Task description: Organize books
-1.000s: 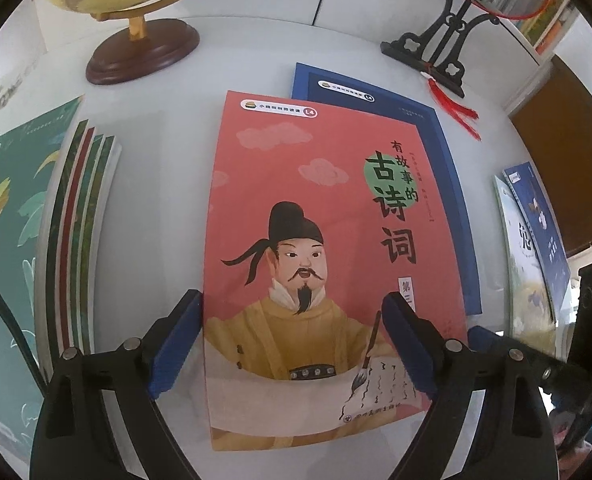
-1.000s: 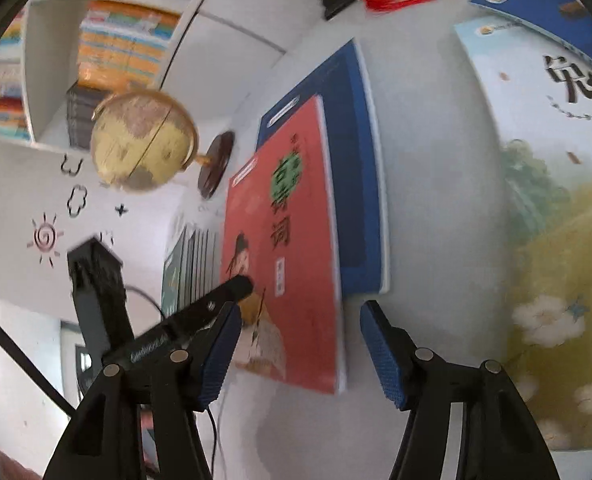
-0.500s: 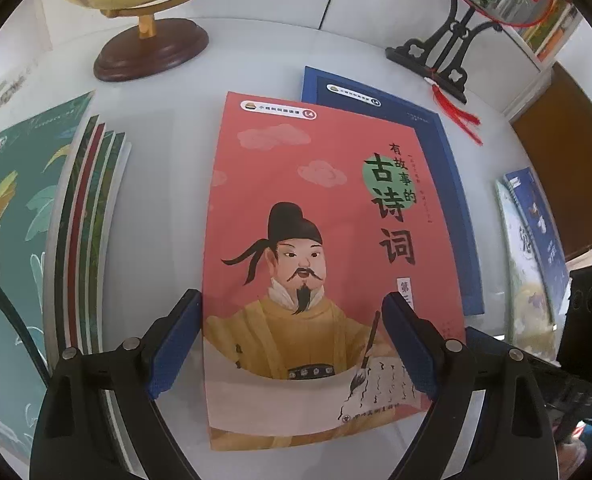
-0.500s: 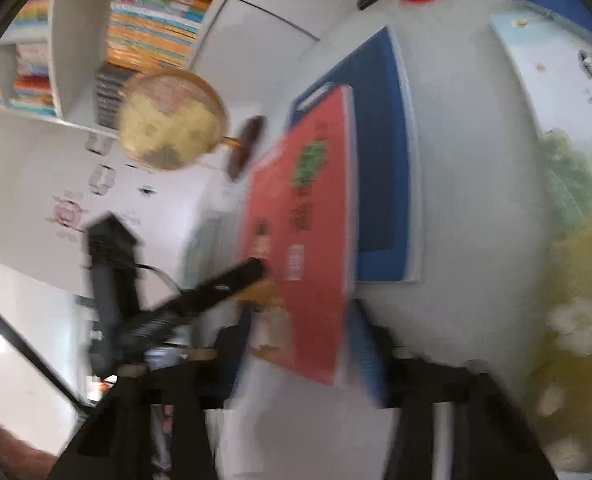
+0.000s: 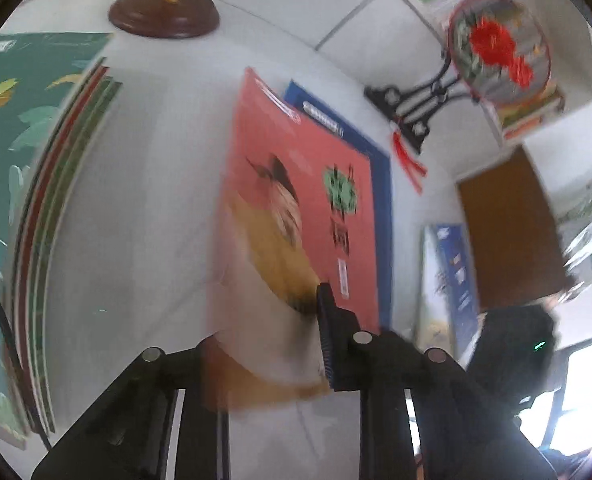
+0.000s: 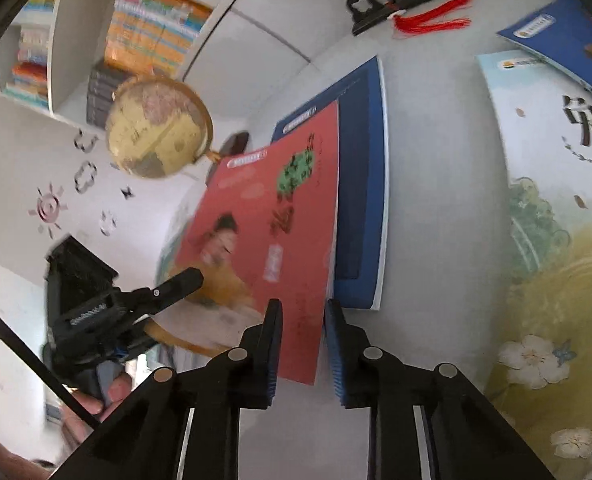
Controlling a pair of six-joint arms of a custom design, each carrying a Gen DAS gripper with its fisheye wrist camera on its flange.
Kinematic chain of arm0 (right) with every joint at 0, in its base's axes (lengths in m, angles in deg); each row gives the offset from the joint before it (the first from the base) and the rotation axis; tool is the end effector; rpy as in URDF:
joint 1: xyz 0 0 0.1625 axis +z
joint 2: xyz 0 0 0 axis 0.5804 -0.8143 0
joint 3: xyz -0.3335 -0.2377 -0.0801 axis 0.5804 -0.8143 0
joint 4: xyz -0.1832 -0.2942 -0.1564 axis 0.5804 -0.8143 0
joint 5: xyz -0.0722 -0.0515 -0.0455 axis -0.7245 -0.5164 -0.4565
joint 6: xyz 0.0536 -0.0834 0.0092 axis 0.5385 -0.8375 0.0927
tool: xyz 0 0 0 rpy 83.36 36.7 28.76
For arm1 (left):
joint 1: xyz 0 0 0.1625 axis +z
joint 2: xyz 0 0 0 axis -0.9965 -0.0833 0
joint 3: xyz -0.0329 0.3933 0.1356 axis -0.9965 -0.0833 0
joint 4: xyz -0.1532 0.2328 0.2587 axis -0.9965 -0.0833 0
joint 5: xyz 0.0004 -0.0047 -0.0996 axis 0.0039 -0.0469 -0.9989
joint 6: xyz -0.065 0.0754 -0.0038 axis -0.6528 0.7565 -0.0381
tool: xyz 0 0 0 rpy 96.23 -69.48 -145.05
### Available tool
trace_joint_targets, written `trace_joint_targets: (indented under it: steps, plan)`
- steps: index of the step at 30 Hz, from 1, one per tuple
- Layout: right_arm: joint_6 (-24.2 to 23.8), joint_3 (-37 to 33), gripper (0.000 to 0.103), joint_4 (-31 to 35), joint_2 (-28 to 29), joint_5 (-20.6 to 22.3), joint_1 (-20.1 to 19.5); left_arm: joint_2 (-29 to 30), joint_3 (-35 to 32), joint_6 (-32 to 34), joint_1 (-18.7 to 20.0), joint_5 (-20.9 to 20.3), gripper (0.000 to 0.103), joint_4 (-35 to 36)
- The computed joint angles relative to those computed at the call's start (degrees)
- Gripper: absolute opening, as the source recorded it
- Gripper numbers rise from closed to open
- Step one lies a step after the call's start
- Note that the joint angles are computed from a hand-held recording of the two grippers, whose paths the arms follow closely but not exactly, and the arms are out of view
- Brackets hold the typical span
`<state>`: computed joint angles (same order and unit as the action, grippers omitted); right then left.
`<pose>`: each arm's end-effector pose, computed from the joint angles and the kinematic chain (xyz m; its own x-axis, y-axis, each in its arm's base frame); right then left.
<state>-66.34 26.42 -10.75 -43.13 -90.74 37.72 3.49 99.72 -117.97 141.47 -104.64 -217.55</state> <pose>-0.0965 -0.8120 0.2276 -0.9126 -0.4034 -0.0661 -0.3997 0.9145 -0.0633 -0.2362 -0.7072 -0.0584 -0.8925 -0.4406 -0.0969 -0.2595 0.6770 -0.6887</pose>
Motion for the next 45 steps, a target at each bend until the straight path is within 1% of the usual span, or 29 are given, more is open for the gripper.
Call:
trace_joint_targets:
  steps: [1, 2, 5, 6, 7, 9, 11, 12, 14, 15, 16, 17, 18, 19, 20, 22, 24, 26, 28, 31, 33, 34, 36, 38, 41, 43, 45]
  plan:
    - [0.02, -0.71, 0.022, 1.67, 0.43, 0.76, -0.01, 0.16, -0.7, -0.72, -0.14, 0.65, 0.019, 2.06]
    - [0.34, -1.0, 0.022, 2.63, 0.6, 1.75, -0.06, 0.15, -0.67, -1.13, -0.04, 0.09, 0.019, 2.16]
    - [1.14, -1.27, 0.026, 2.77, 0.92, 2.72, -0.22, -0.54, 0.54, -3.68, 0.69, -3.46, 0.018, -0.05]
    - [2.9, -2.9, 0.025, 4.04, 1.94, 2.25, -0.32, -0.7, 0.73, -4.16, 0.69, -3.83, 0.018, -0.36]
    - [3.95, -3.81, 0.026, 5.09, 2.48, 2.17, -0.38, -0.75, 0.75, -4.21, 0.65, -4.16, 0.018, -0.84]
    - [4.31, -3.12, 0.033, 4.93, 2.17, 3.28, -0.43, -0.72, 0.41, -4.01, 0.36, -4.55, 0.018, -1.06]
    - [4.36, -1.83, 0.037, 4.54, 1.66, 3.97, -0.34, -0.66, -0.43, -3.96, 0.12, -4.77, 0.018, 0.24]
    - [4.49, -1.92, 0.04, 5.48, 1.75, 4.52, -0.36, -0.81, -0.35, -4.27, 0.06, -4.83, 0.017, 0.31]
    - [5.11, -0.46, 0.042, 4.38, 1.16, 5.2, -0.31, -0.86, -0.3, -4.47, 0.13, -5.33, 0.017, -0.28]
    - [5.86, 0.79, 0.041, 2.95, 0.71, 6.72, -0.63, -0.86, -0.44, -4.48, 0.11, -5.25, 0.017, 0.26]
    - [6.42, 1.79, 0.037, 1.57, 0.31, 7.86, -0.89, -0.91, -0.74, -4.64, -0.02, -4.48, 0.019, 1.78]
    - [7.14, 3.32, 0.02, -0.8, -0.24, 8.65, -1.1, -1.13, -0.77, -5.01, -0.12, -3.56, 0.019, 3.44]
    - [7.33, 4.41, 0.016, -2.79, -0.66, 8.69, -1.17, -1.29, -0.6, -5.47, -0.06, -3.24, 0.023, 4.15]
    - [6.48, 4.44, 0.015, -2.84, -0.76, 8.64, -1.17, -1.54, -0.45, -6.29, 0.04, -2.63, 0.025, 5.22]
    - [4.75, 6.15, 0.015, -4.86, -1.69, 7.4, -0.79, -1.72, -0.48, -6.73, 0.1, -1.7, 0.029, 6.46]
    - [1.04, 9.3, 0.015, -8.72, -3.39, 4.07, 0.13, -2.06, -0.46, -7.19, 0.33, -0.93, 0.03, 8.2]
    - [-1.75, 10.48, 0.015, -9.84, -4.09, 1.41, 0.9, -2.07, -0.34, -6.44, 0.53, -0.98, 0.032, 7.95]
    - [-2.83, 10.39, 0.015, -9.99, -4.2, 0.79, 1.03, -1.81, -1.16, -5.51, 0.38, -0.15, 0.032, 9.52]
    - [-4.41, 10.93, 0.015, -11.65, -4.52, -0.55, 1.36, -1.69, -1.85, -5.83, 0.28, 0.29, 0.033, 11.23]
    - [-4.64, 10.13, 0.015, -11.73, -4.29, -0.6, 1.39, -1.75, -2.43, -6.47, 0.2, 0.62, 0.036, 13.46]
    - [-4.95, 9.52, 0.015, -11.85, -4.06, -1.43, 1.41, -1.81, -2.84, -7.15, 0.25, 0.99, 0.036, 15.69]
    - [-5.0, 9.31, 0.015, -11.89, -3.99, -1.75, 1.43, -1.71, -3.28, -7.61, 0.21, 1.56, 0.035, 17.06]
    - [-4.82, 8.49, 0.015, -11.72, -3.74, -1.59, 1.25, -1.43, -3.87, -8.04, -0.19, 3.54, 0.028, 19.27]
    - [-4.6, 7.57, 0.014, -11.11, -3.35, -1.49, 1.16, -0.97, -4.61, -7.01, -0.59, 4.91, 0.027, 20.73]
    - [-4.27, 5.78, 0.015, -9.13, -2.65, -0.76, 1.0, -0.41, -5.9, -6.24, -0.86, 5.73, 0.024, 23.48]
    - [-3.67, 3.47, 0.015, -6.0, -1.73, 0.75, 0.7, -0.25, -6.03, -6.04, -0.87, 5.67, 0.024, 23.28]
    - [-2.82, 1.29, 0.015, -3.18, -0.72, 2.15, 0.48, -0.38, -5.16, -5.69, -0.78, 4.72, 0.024, 20.51]
